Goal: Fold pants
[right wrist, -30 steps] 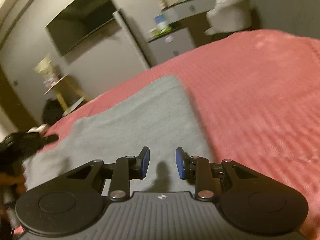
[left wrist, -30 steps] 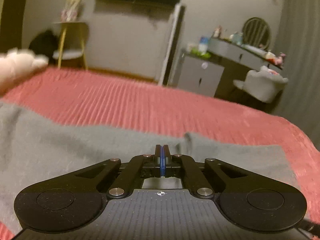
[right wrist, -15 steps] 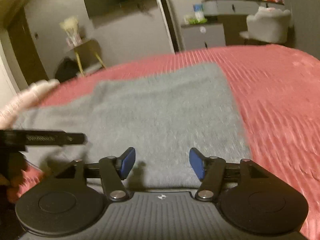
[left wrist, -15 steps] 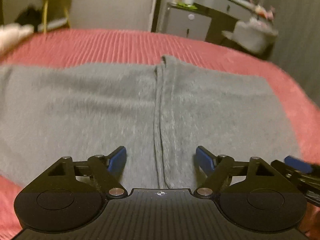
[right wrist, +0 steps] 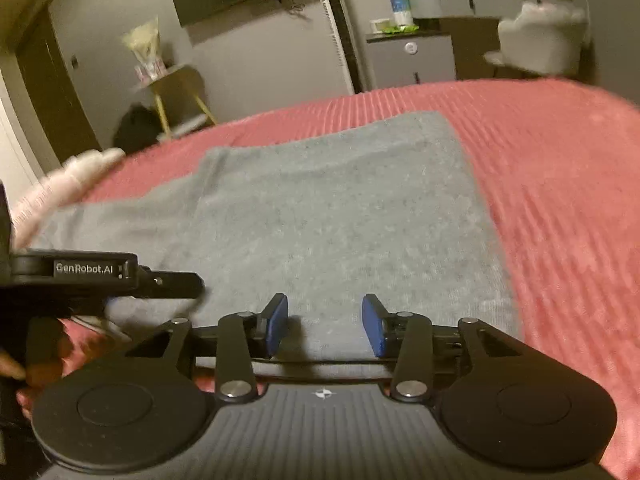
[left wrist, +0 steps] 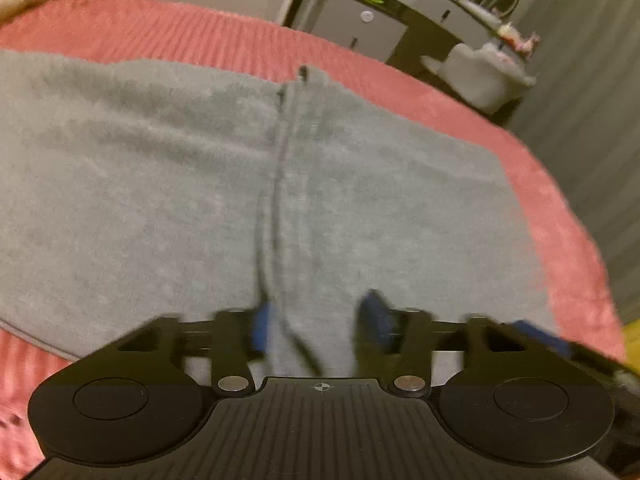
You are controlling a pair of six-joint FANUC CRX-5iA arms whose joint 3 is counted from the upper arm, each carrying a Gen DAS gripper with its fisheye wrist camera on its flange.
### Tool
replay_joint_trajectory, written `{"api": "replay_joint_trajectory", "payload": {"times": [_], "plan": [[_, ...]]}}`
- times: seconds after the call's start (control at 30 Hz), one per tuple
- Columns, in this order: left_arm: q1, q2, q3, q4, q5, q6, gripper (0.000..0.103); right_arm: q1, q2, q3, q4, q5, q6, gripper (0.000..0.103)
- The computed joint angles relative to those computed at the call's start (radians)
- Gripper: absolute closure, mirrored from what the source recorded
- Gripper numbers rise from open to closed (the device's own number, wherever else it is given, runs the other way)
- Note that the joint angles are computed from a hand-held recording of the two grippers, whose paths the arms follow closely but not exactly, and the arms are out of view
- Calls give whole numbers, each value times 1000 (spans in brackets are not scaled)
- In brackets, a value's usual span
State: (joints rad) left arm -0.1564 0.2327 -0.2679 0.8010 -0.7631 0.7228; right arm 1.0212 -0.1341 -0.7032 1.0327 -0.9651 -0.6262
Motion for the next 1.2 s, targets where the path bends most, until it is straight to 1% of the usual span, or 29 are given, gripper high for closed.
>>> {"api": "replay_joint_trajectory", "payload": {"times": [0.03, 0.1, 0.13, 0.2, 0.23, 0.3, 0.33, 0.37, 0.4, 0.43, 0.5, 0.57, 0.63, 0.73, 0.77, 0.87, 0.9, 0.93, 0.97, 1.03, 1.07, 1.1, 1.13, 1.17, 1.2], "plan": [[3, 0, 0, -1, -1, 0, 72, 15, 24, 28, -41, -70, 4, 65], [14, -1, 3, 3, -16, 14, 78, 46, 75, 86, -105, -210, 2, 74], [17, 0, 3, 10, -17, 23, 82, 55, 88, 104, -127, -250, 1, 77], [19, -4, -1, 11, -12, 24, 84, 64, 89, 107, -123, -252, 21, 77], [17, -12, -8, 11, -3, 16, 85, 63, 75, 86, -85, -209, 19, 76], [8, -32, -29, 19, 27, -24, 86, 47, 8, 8, 13, -66, -12, 71], [6, -41, -39, 30, 37, -41, 86, 46, 6, 6, 24, -46, -5, 60], [7, -45, -46, 46, 41, -58, 86, 56, 28, 32, 0, -79, 33, 49], [12, -46, -49, 64, 37, -69, 86, 69, 52, 60, -32, -132, 58, 47], [18, -46, -52, 87, 29, -71, 86, 65, 60, 68, -45, -148, 56, 47], [29, -47, -55, 109, 15, -68, 87, 66, 34, 43, -41, -154, -14, 47], [29, -55, -63, 119, 26, -83, 87, 73, 21, 24, -33, -181, -83, 47], [23, -60, -68, 126, 36, -101, 87, 89, 24, 30, -64, -226, -100, 47], [20, -62, -72, 134, 49, -108, 87, 106, 14, 23, -68, -244, -104, 47], [18, -68, -80, 145, 65, -114, 87, 110, 10, 18, -59, -243, -108, 47], [21, -90, -108, 191, 102, -136, 87, 112, -11, -28, 31, -228, -167, 47], [21, -97, -116, 200, 113, -141, 87, 104, -6, -32, 49, -223, -178, 46], [24, -103, -120, 199, 125, -141, 87, 101, -6, -35, 49, -222, -180, 42], [28, -107, -120, 178, 140, -126, 87, 99, -4, -32, 37, -222, -175, 40], [38, -105, -101, 105, 150, -57, 87, 87, 19, 10, -55, -231, -109, 39], [47, -91, -74, 51, 127, 0, 86, 73, 36, 44, -130, -231, -55, 36], [54, -74, -42, -7, 99, 64, 85, 55, 37, 53, -168, -206, -34, 34], [55, -64, -21, -48, 86, 103, 81, 48, 26, 40, -166, -185, -53, 33], [54, -61, -15, -63, 87, 121, 79, 46, 17, 25, -149, -178, -80, 33], [52, -62, -21, -46, 98, 111, 74, 48, 10, 11, -124, -181, -102, 33]]}}
